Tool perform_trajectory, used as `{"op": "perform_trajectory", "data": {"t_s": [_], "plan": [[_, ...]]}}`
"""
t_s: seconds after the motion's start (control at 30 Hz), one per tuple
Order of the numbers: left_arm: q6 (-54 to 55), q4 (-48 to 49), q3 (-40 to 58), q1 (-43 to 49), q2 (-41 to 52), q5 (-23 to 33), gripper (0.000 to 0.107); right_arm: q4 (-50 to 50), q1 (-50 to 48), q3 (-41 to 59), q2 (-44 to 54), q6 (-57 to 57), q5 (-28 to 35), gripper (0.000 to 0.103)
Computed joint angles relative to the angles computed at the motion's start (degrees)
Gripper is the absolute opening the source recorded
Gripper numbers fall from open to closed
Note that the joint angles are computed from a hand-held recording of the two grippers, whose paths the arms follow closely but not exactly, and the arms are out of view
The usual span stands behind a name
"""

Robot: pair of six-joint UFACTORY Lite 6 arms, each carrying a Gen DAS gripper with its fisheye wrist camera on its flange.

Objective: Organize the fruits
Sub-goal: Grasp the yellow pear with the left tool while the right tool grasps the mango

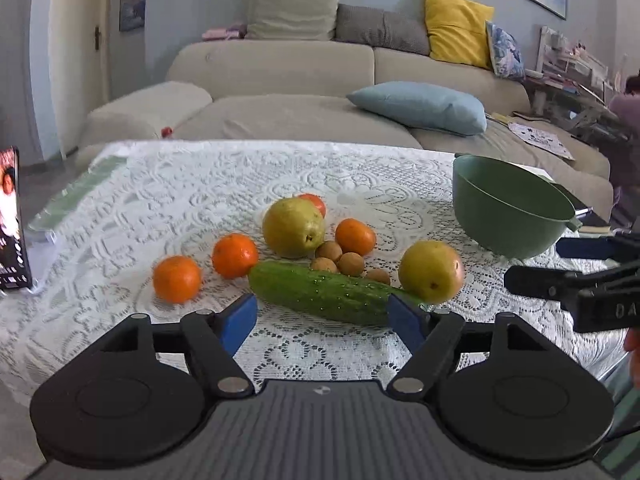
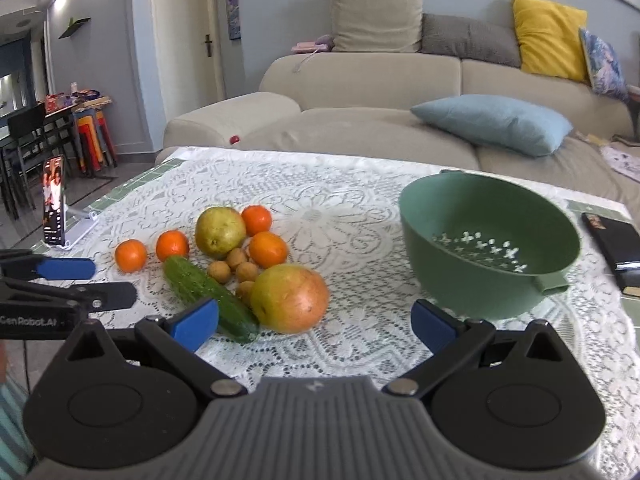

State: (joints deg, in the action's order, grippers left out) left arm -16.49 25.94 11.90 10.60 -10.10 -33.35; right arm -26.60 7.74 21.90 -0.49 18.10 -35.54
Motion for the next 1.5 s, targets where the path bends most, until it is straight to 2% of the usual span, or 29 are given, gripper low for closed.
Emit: {"op": "perform_trajectory", "data": {"t_s": [0.07,0.13,0.2,0.23,0.3,0.4,0.53,0.7,0.8,0.9,0.97,1.1,1.23,1.33,1.4,1.5], "plan": [[-3.7,4.0,2.3,1.1,3.1,0.0,0.08,-1.2,0.3,1.9,2.1,0.5,0.5,0.097],[-8.9,10.3,4.3,3.1,5.5,-0.6,0.075,-0.8,0.8,4.3,4.8,0.2,1.9,0.083],[-13.0,15.2,6.4,4.6,8.1,-1.9,0.07,-2.7,0.9,8.0,8.1,2.5,4.5,0.076],[-13.9,15.7,7.6,4.5,9.3,-1.8,0.064,-4.7,0.8,9.9,9.9,4.5,5.5,0.074],[-15.5,16.8,10.3,4.2,11.4,-0.6,0.061,-8.7,0.9,14.1,13.3,9.0,8.0,0.069],[-15.6,17.3,13.8,3.0,13.3,2.7,0.061,-19.7,0.5,20.7,18.1,20.3,9.6,0.068],[-13.9,16.4,19.0,0.4,15.7,8.1,0.061,-26.6,1.4,27.5,22.7,29.6,12.5,0.067],[-12.9,15.8,28.1,-1.4,21.9,12.4,0.064,-40.9,1.9,36.1,28.9,47.9,15.0,0.067],[-10.0,13.6,32.2,-1.0,26.7,11.2,0.07,-40.9,1.8,36.9,30.3,48.6,14.2,0.068],[-8.5,10.6,35.7,-0.9,31.1,10.7,0.07,-42.7,1.3,37.8,31.7,51.3,12.6,0.069],[-5.2,6.7,37.6,-1.7,32.8,11.8,0.07,-40.4,1.5,37.3,31.8,48.7,12.5,0.069],[-12.9,13.3,41.1,-1.0,35.3,12.1,0.071,-38.9,1.2,38.0,33.9,47.6,11.2,0.068],[-12.6,11.8,43.2,-1.1,37.0,13.2,0.071,-43.1,-0.5,39.7,35.7,53.0,8.8,0.066],[-15.8,14.7,44.9,-1.0,38.1,13.2,0.071,-44.1,-0.9,40.3,35.8,54.2,8.5,0.066],[-16.9,15.5,45.9,-1.1,38.8,13.5,0.071,-41.4,-0.8,40.0,35.2,51.1,8.9,0.066],[-20.4,18.7,47.9,-1.1,40.4,14.1,0.072,-30.4,0.7,38.6,33.2,38.0,11.0,0.066]]}}
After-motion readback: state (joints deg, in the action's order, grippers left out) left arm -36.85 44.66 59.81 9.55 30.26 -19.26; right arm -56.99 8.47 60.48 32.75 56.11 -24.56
